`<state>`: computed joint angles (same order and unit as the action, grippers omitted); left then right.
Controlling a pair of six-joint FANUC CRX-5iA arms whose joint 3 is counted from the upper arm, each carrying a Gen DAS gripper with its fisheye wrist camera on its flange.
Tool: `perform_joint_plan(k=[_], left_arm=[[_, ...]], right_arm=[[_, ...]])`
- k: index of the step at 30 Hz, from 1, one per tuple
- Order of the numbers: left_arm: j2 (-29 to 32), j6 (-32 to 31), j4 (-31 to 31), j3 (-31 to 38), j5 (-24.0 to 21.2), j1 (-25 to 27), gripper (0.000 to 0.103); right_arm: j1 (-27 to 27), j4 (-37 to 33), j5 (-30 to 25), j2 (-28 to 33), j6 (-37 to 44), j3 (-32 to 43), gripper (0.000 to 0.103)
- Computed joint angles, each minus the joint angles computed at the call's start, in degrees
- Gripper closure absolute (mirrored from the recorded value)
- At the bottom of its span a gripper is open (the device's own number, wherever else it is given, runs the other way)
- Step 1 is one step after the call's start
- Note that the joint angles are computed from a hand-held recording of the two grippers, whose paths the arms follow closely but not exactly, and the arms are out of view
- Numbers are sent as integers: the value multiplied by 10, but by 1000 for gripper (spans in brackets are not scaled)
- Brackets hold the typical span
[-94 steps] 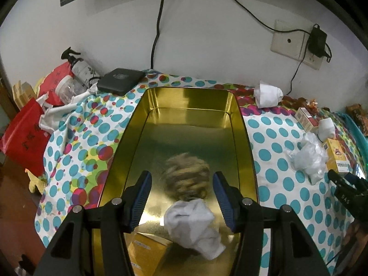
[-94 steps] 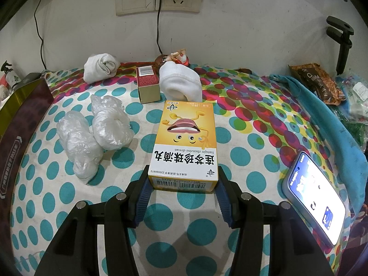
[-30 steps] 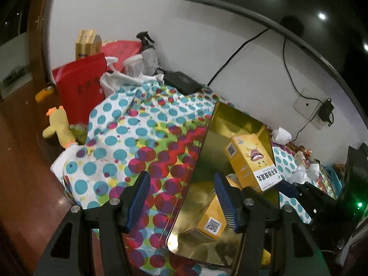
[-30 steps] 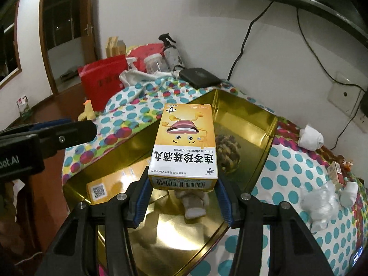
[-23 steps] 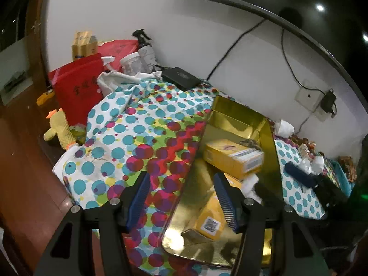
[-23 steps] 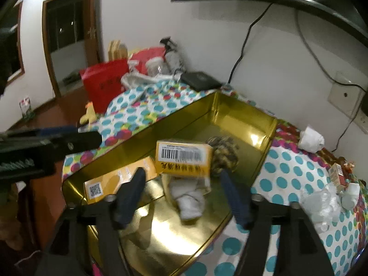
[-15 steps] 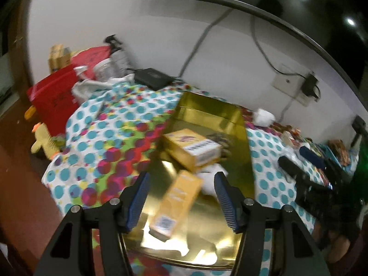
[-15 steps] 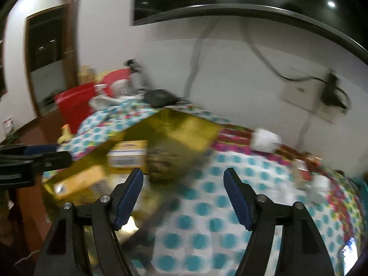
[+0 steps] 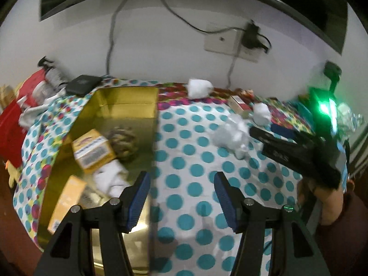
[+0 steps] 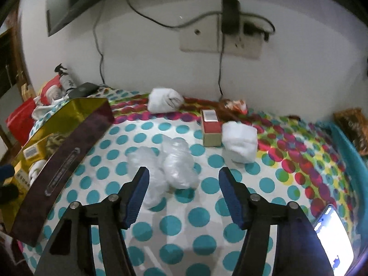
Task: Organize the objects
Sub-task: 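Grasp a clear plastic bag bundle with the right tool while the left tool grasps another bundle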
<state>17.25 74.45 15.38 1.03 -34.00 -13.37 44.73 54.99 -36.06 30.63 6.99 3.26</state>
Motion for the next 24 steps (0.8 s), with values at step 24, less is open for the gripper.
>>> perform_joint_plan(k=[24], left_arm=[[132,161,-77,176,-97,-35,44]], right_arm=[[-11,-165,-24,51,189,95,71]])
